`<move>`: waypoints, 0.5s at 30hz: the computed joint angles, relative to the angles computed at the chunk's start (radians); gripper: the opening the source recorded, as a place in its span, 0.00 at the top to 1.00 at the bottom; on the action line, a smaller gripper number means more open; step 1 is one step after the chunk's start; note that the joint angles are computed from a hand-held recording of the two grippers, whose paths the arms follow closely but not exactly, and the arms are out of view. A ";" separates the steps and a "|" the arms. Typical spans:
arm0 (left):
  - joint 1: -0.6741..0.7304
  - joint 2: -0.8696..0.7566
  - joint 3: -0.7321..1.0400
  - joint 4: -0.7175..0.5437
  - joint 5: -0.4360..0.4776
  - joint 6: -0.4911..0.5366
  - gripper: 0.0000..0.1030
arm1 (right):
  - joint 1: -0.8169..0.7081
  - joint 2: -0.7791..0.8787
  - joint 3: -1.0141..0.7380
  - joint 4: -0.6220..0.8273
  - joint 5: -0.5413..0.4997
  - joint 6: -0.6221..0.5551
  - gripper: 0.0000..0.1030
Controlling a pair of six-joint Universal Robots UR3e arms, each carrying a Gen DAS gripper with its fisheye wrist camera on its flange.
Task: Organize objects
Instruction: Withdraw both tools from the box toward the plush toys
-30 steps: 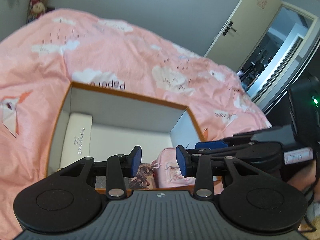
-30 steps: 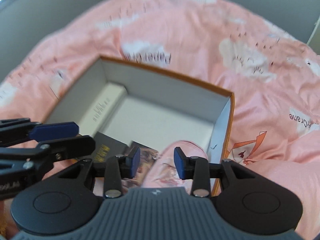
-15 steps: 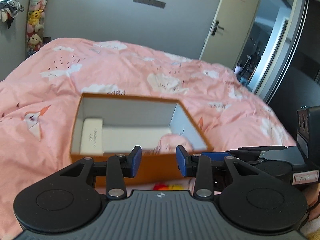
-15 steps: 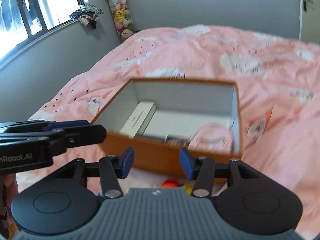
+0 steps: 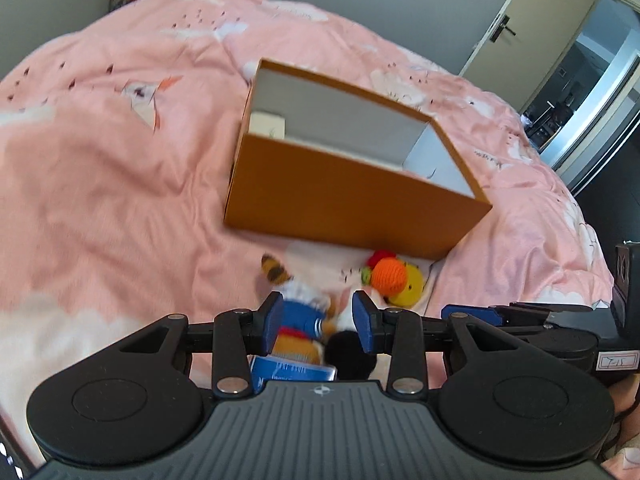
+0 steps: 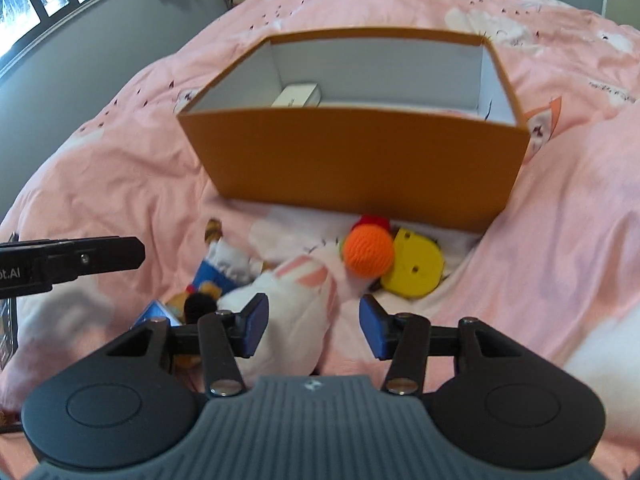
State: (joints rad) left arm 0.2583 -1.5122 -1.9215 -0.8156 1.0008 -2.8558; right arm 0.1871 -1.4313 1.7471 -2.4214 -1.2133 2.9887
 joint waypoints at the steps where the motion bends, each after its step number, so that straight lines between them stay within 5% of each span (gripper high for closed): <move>1: 0.000 0.007 -0.005 -0.008 0.004 0.014 0.59 | 0.002 0.000 0.002 0.003 0.001 -0.002 0.49; 7: -0.040 -0.001 0.009 -0.046 0.089 0.065 0.58 | -0.003 0.003 -0.004 0.019 0.089 -0.048 0.49; 12: -0.036 -0.001 0.003 -0.027 0.143 0.044 0.59 | 0.082 0.041 -0.034 0.009 0.050 -0.122 0.48; 15: -0.030 -0.009 0.009 -0.049 0.141 0.059 0.59 | 0.148 0.078 -0.056 -0.021 -0.023 -0.160 0.34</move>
State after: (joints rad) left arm 0.2281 -1.5213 -1.9120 -0.8650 1.1419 -2.7968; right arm 0.3346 -1.3531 1.6909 -2.4422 -1.2366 2.8291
